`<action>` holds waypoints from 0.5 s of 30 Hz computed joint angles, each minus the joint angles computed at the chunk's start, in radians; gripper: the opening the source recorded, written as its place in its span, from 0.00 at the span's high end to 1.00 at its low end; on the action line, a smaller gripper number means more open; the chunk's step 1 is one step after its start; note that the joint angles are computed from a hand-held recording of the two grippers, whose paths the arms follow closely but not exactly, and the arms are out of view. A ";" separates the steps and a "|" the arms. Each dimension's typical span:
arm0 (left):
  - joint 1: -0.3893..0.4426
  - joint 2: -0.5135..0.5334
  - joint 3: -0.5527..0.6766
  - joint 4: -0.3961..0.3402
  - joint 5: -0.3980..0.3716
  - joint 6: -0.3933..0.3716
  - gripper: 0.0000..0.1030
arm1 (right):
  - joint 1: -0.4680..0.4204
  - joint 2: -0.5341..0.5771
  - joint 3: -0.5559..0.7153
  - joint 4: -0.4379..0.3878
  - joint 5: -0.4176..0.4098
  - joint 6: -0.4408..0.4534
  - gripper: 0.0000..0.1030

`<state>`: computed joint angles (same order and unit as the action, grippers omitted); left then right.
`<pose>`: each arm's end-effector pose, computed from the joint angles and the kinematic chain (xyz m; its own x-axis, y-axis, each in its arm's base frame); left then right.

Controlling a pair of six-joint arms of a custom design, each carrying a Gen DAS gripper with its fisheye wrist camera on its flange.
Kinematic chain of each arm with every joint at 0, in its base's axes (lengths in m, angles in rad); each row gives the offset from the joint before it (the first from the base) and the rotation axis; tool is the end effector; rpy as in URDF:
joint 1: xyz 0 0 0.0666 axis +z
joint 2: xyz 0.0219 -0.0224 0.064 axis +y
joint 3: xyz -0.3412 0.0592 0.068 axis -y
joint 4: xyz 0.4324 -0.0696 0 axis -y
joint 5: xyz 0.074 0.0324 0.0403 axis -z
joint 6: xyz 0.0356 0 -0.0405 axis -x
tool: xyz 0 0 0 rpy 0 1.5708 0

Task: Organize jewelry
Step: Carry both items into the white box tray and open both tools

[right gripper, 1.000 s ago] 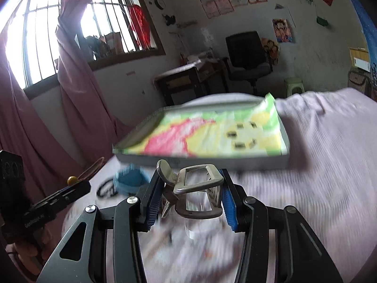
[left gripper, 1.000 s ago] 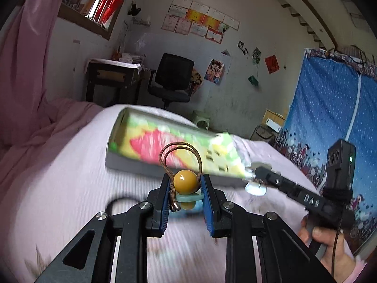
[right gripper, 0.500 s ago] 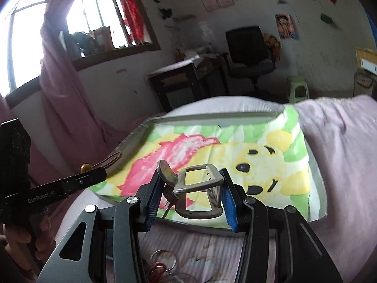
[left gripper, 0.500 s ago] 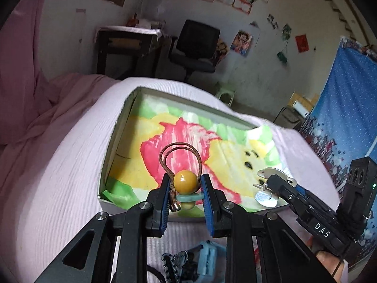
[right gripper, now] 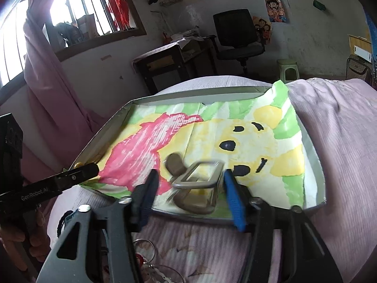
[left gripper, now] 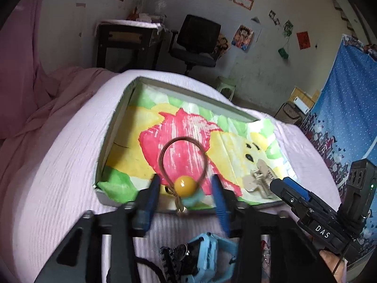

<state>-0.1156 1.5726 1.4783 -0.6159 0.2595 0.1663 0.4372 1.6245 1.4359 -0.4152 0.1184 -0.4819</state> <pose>0.5979 -0.0790 0.3601 -0.6891 -0.0810 -0.7201 0.1933 0.9371 -0.2905 0.5661 0.2595 0.3243 -0.6098 0.2230 -0.7605 -0.0561 0.9450 0.3221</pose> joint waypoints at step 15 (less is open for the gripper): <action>-0.010 -0.311 -0.361 0.272 -0.100 -0.016 0.06 | 0.088 -0.282 -0.276 0.164 0.218 0.118 0.09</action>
<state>-0.1254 1.2619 1.1173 -0.3437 0.1591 0.1504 0.5254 1.3428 1.1600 -0.2513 0.3362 -0.3634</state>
